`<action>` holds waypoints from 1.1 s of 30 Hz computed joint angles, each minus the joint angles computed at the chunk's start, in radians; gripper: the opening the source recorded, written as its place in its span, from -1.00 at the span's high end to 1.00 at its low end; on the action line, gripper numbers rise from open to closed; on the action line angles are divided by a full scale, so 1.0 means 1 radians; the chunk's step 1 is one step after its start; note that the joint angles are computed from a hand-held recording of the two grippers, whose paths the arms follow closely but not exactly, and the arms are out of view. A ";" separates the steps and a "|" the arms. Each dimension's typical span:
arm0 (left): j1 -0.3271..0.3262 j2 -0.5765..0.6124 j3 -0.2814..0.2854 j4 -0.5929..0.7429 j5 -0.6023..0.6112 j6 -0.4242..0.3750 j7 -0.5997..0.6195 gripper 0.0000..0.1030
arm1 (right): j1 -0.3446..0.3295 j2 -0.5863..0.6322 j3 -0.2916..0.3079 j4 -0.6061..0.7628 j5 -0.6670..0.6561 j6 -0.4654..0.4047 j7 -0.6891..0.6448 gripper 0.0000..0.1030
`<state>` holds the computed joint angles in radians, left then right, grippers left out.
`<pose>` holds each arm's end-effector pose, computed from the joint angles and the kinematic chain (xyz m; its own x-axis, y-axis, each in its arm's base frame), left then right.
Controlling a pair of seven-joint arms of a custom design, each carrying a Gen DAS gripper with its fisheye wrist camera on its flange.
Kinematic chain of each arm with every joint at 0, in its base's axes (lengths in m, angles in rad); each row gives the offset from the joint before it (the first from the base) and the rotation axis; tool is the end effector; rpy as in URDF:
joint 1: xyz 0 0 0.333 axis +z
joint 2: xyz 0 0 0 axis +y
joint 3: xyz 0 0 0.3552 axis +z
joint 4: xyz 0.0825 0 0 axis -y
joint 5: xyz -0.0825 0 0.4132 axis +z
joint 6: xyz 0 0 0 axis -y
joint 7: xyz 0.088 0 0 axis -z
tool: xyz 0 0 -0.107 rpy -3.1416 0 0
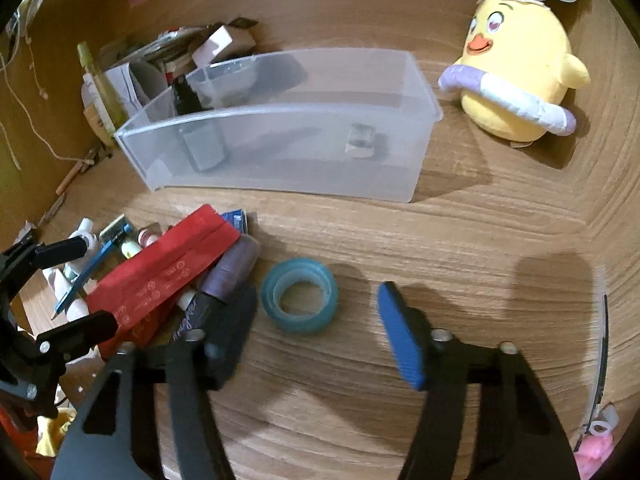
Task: Organize objects
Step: 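Move the left tool to the red pouch while the right tool grasps the blue tape roll, then grasp the red pouch with the left tool and carry it over the clear box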
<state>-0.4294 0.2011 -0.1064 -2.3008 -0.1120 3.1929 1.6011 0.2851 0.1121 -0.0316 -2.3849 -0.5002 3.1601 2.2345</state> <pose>0.5223 -0.2959 0.3560 -0.4492 -0.8908 0.0687 -0.7089 0.3086 -0.6343 0.5335 0.1830 0.3591 0.1285 -0.9863 -0.1034 -0.7952 -0.0402 -0.6050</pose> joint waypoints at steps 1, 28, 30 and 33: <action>0.012 0.000 -0.015 -0.002 -0.004 0.006 0.007 -0.96 | -0.017 0.002 0.021 -0.001 0.025 -0.001 -0.023 0.09; 0.088 0.061 -0.119 0.066 -0.079 -0.044 0.069 -0.05 | 0.076 -0.028 -0.169 0.006 -0.516 0.071 0.490 0.29; 0.086 0.055 -0.115 0.059 -0.080 -0.031 0.073 -0.05 | 0.066 -0.029 -0.165 0.009 -0.556 0.075 0.530 0.29; 0.116 0.043 -0.146 0.045 -0.096 -0.008 0.095 -0.05 | 0.053 -0.032 -0.159 0.016 -0.614 0.082 0.590 0.29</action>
